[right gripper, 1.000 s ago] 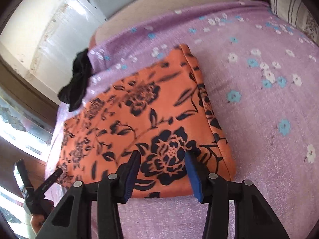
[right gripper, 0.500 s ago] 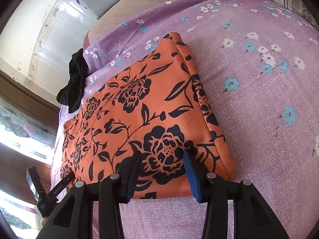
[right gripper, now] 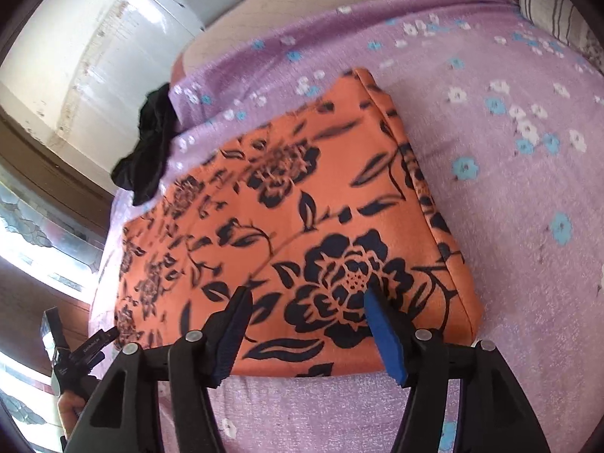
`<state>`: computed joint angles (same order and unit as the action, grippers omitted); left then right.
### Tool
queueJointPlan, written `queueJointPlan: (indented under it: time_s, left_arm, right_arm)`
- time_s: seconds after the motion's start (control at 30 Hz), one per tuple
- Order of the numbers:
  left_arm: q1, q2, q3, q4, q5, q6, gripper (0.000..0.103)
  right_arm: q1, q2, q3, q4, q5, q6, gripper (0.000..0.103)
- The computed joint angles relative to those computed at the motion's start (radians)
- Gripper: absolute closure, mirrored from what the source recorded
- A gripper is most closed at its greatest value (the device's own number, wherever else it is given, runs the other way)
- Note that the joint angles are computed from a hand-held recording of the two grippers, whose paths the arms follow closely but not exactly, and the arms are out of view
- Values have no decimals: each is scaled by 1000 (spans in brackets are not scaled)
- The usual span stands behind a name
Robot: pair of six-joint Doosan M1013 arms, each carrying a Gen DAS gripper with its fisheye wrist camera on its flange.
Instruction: Fold small clothes
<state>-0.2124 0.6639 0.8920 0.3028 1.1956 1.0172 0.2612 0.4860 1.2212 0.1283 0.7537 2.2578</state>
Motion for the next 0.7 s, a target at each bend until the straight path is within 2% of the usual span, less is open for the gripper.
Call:
queueJointPlan:
  time_s: [0.1, 0.23, 0.4, 0.47, 0.57, 0.7]
  left_arm:
    - [4, -19, 18, -22, -34, -8, 0]
    - [2, -74, 84, -64, -105, 2, 0]
    - [7, -127, 168, -292, -178, 140, 0]
    - [-2, -134, 178, -342, -189, 189, 0]
    - [-26, -131, 177, -294, -197, 199, 0]
    - [-54, -124, 172, -173, -219, 158, 0]
  right_arm:
    - [2, -9, 7, -10, -19, -10, 37]
    - [-13, -39, 57, 87, -89, -37, 37]
    - [-20, -77, 112, 192, -159, -89, 37]
    - [-22, -90, 133, 264, -178, -139, 37]
    - [-24, -97, 155, 381, -179, -217, 36]
    - [-14, -88, 145, 354, -153, -203, 36]
